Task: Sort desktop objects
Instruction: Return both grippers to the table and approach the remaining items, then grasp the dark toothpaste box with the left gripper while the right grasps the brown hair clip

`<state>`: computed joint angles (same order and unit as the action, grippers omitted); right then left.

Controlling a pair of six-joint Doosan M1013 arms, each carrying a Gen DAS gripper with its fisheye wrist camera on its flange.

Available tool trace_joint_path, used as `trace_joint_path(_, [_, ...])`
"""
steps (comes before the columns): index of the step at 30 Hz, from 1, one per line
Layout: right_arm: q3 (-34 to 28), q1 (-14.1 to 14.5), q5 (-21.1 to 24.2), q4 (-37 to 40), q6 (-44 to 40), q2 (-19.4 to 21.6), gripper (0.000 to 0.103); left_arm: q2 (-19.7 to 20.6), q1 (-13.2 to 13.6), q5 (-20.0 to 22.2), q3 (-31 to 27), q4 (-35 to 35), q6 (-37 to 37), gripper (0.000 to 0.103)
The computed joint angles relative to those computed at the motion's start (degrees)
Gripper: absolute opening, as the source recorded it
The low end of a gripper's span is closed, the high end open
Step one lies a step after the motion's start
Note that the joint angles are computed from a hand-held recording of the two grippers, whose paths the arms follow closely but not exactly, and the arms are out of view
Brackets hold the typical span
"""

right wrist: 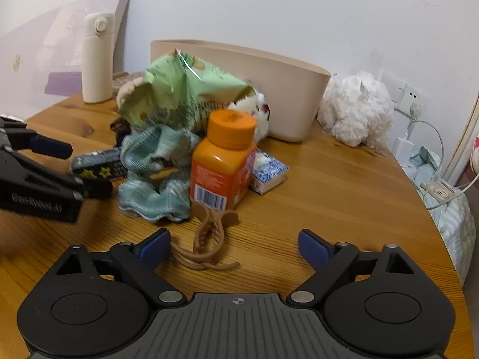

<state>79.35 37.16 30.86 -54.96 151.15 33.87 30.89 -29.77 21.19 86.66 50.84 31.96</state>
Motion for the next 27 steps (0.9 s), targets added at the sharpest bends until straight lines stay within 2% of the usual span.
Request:
trace_joint_path(2, [0.41, -0.42, -1.66, 1.7, 0.17, -0.27, 0.085, 0.03, 0.48, -1.37, -0.13, -3.77, 2.57, 0.067])
trace_joint_path(3, [0.6, -0.61, -2.49, 2.5, 0.1, -0.41, 0.078, 0.04, 0.67, -1.99, -0.22, -5.76, 4.01, 0.064])
trace_joint_path(7, [0.73, -0.99, -4.29, 5.29, -1.21, -0.66, 0.05, -0.02, 0.77, -3.11, -0.26, -7.4, 5.95, 0.037])
trace_joint_path(8, [0.69, -1.02, -4.53, 5.92, -1.74, -0.68, 0.046, -0.08, 0.74, -3.36, -0.14, -7.46, 6.29, 0.034])
trace_joint_path(9, [0.63, -1.04, -4.57, 6.18, -2.07, -0.67, 0.037, -0.21, 0.69, -3.7, 0.14, -7.06, 6.08, 0.033])
trace_joint_path(10, [0.61, -1.04, -4.69, 6.52, -2.33, -0.69, 0.032, -0.34, 0.68, -4.08, 0.4, -7.0, 6.17, 0.032])
trace_joint_path(20, [1.82, -0.9, -4.74, 5.86, -0.39, -1.49, 0.03, -1.55, 0.62, -6.23, 1.96, -15.16, 14.15, 0.025])
trace_joint_path(27, [3.76, -0.97, -5.81, 2.52, 3.9, -3.0, 0.03, -2.39, 0.39, -6.57, 3.16, -14.13, 13.26, 0.023])
